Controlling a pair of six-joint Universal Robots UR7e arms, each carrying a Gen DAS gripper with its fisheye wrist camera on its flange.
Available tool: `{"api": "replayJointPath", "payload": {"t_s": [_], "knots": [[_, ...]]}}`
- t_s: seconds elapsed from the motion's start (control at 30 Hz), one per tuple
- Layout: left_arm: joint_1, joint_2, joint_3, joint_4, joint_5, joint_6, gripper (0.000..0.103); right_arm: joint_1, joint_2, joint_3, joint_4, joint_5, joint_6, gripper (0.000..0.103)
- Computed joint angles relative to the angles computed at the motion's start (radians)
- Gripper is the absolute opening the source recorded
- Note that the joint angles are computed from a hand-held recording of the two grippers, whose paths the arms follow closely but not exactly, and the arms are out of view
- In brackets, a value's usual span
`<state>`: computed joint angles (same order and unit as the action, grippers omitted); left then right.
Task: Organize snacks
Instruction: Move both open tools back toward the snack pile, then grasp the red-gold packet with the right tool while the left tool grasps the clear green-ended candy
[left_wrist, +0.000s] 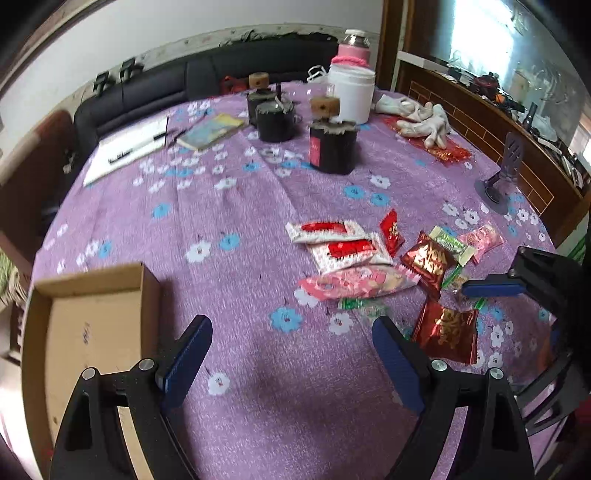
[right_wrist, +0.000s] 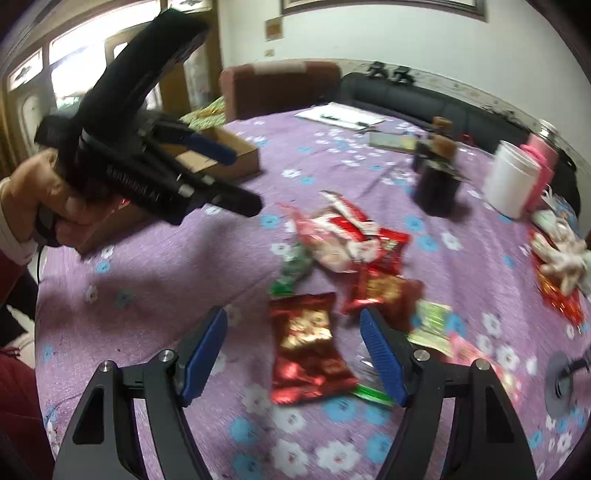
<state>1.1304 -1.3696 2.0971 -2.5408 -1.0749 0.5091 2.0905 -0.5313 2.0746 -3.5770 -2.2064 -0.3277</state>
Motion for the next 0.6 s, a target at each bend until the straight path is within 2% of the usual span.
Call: {"api": "replayJointPath", "payload": {"t_s": [0.07,0.13,0.2,0.27,0.43,0.47,0.6], "knots": [[0.000,0.001,0.010,-0.002,-0.003,-0.005,0.091,0.000,0.019,-0.026,0.036,-0.027,-0.006,0.073],[-0.004,0.001,0.020,0.010,-0.010,-0.013,0.091,-0.003,0.033,-0.039,0.056,-0.050,0.003,0.068],[-0.016,0.001,0.040,0.003,-0.013,-0.012,0.091,-0.009,0.039,-0.042,0.076,-0.071,0.023,0.047],[-0.024,0.004,0.053,0.001,-0.015,-0.016,0.091,-0.013,0.039,-0.032,0.075,-0.086,0.039,0.039],[-0.046,0.033,0.081,-0.036,0.003,-0.037,0.091,-0.014,0.022,0.013,0.030,-0.076,0.079,0.036],[-0.048,0.039,0.084,-0.038,-0.002,-0.046,0.091,-0.015,0.017,0.020,0.030,-0.073,0.087,0.029],[-0.054,0.070,0.090,-0.054,-0.001,-0.098,0.091,0.009,0.003,0.063,-0.036,-0.122,0.129,0.028]]}}
